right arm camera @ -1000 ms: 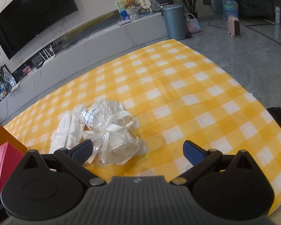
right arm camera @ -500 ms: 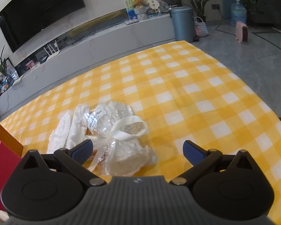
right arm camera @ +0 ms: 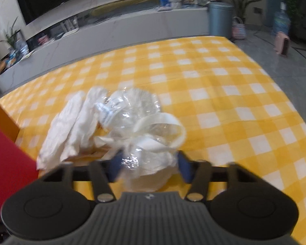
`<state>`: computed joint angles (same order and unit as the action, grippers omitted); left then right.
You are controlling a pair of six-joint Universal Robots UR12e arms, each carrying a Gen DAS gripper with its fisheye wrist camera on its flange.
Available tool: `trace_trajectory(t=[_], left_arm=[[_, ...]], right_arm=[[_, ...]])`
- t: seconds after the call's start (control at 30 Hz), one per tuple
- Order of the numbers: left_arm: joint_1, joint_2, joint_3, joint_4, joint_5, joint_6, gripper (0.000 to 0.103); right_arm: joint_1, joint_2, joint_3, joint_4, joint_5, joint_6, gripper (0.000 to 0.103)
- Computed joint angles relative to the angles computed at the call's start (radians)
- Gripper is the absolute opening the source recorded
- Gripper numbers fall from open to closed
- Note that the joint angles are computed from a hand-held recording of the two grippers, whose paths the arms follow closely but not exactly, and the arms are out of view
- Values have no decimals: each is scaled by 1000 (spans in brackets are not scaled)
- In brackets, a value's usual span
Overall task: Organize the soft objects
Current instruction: 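Close the left tool on the beige pouch while the right tool grasps the ribbon-tied plastic bundle, then carry the beige pouch and plastic bundle over the white box with both tools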
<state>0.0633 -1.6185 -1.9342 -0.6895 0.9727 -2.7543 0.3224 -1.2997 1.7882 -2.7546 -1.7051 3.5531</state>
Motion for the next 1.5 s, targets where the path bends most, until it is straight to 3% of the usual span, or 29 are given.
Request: trace_trajectory(t=[0.07,0.37,0.73,0.93,1.2,1.4,1.5], left_arm=[[4,5,-2,-1,-10,3,10],[15,19,-1,-34,-74,50,9],[32,33,-6,38,-134,45,9],[60,46,-6,82,-224,9,9],[97,68,-18,214,-304,-79,8],[143,75,-23,348,-359,-196,8],[162,78,-13,398,-350,-242,8]], right_arm=[[1,-5,4,-5,-4,3,41],[13,-27,20,-29,-70,32,39],[14,-53,44,-68,-110,56,39],[21,-66,59,-107,-144,92,39],[35,-76,69,-131,-189,109,39],[53,-78,63,-169,-221,67,39],[70,-75,44,-190,-228,9,39]])
